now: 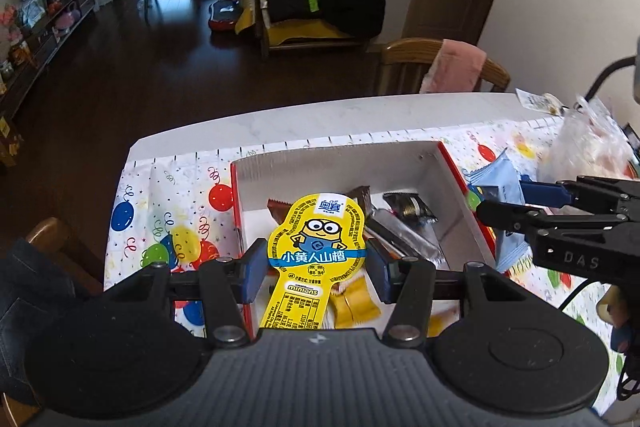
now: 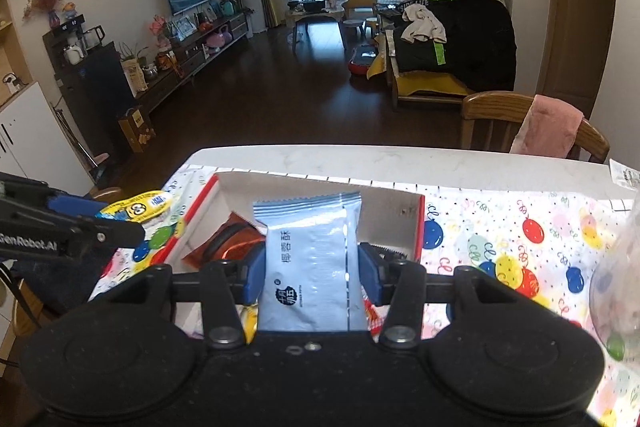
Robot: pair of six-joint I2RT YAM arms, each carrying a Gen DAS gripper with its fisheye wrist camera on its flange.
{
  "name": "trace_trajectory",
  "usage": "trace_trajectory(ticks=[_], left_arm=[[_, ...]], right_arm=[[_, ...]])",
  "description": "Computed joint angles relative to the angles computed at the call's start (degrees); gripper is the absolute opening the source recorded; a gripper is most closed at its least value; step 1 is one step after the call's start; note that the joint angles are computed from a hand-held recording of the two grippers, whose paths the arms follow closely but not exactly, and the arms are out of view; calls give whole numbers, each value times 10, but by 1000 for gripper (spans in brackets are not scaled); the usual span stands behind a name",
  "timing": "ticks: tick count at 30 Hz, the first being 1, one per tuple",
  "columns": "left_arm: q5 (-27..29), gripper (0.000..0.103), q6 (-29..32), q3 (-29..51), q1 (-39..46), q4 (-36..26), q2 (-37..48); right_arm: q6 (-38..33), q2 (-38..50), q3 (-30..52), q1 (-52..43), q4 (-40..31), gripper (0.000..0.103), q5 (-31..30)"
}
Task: Organize snacks
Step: 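Carry Minion lollipop and pale blue packet over the red box with both tools, then open left tool to drop lollipop while right tool releases pale blue packet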
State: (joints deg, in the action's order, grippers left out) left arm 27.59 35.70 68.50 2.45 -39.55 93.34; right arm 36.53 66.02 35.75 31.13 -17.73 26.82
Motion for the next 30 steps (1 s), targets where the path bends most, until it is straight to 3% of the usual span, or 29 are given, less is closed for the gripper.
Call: trace_trajectory(ticks=[11, 19, 30], left_arm=[[-88, 52, -74, -22, -108, 81, 66], [-155, 52, -72, -43, -168, 122, 115], [-206, 52, -60, -65, -206, 167, 161]], right_arm=[[-100, 166, 47, -112, 76, 46, -102], [-137, 265, 77, -163, 111, 46, -158], [-189, 332, 108, -161, 125, 44, -178]])
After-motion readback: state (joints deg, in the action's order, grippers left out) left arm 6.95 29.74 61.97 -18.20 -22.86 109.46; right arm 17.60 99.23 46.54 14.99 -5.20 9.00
